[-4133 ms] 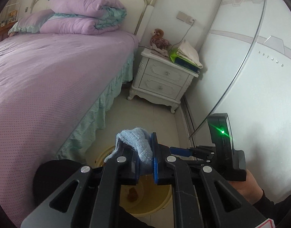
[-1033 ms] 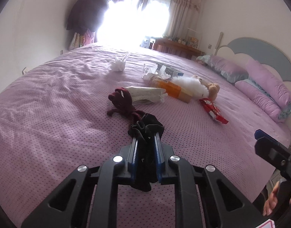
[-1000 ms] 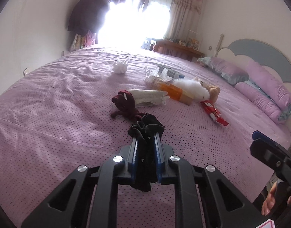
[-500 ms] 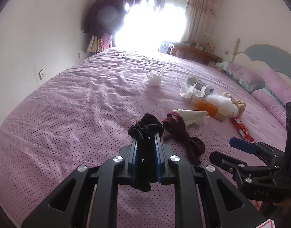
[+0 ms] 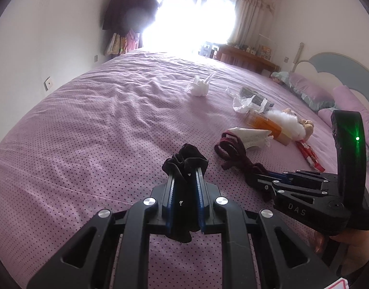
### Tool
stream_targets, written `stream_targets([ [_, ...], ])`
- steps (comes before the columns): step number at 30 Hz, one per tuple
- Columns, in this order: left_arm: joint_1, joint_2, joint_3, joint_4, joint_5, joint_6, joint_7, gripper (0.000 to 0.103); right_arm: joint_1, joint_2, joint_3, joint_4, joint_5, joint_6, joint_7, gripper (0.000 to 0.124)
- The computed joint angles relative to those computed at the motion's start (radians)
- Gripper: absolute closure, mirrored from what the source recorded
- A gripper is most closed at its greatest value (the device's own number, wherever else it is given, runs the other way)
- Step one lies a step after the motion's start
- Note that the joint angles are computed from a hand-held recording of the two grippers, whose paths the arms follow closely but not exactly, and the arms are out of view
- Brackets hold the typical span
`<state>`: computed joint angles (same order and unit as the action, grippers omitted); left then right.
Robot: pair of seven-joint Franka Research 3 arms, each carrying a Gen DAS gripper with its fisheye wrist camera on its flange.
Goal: Collect trash
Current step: 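Grasp the black sock with the left tool while the right tool grasps the maroon sock, then carry both socks to the yellow bin and open both tools over it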
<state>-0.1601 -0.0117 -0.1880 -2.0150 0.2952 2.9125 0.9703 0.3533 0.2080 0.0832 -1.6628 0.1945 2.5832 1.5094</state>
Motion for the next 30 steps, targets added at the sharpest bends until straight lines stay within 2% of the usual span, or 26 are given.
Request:
stream_targets([
  [4, -0.019, -0.013, -0.009, -0.015, -0.085, 0.013, 0.088, 0.087, -0.033, -0.082, 0.029, -0.11, 0.144, 0.07, -0.139, 0.11],
  [6, -0.036, -0.018, -0.014, -0.02, -0.168, 0.023, 0.16, 0.087, -0.044, -0.13, 0.031, -0.164, 0.228, 0.093, -0.199, 0.11],
  [10, -0.075, -0.016, -0.028, -0.007, -0.28, 0.017, 0.289, 0.087, -0.05, -0.236, 0.008, -0.277, 0.283, 0.138, -0.226, 0.11],
  [16, -0.127, 0.029, -0.07, 0.062, -0.403, -0.002, 0.445, 0.087, -0.063, -0.412, -0.033, -0.477, 0.321, 0.199, -0.227, 0.11],
  [21, -0.156, 0.096, -0.126, 0.143, -0.501, -0.031, 0.567, 0.087, -0.099, -0.567, -0.062, -0.64, 0.308, 0.213, -0.187, 0.11],
  [30, -0.198, 0.234, -0.237, 0.304, -0.547, -0.09, 0.7, 0.087, -0.238, -0.826, -0.048, -0.872, 0.187, 0.211, -0.022, 0.11],
])
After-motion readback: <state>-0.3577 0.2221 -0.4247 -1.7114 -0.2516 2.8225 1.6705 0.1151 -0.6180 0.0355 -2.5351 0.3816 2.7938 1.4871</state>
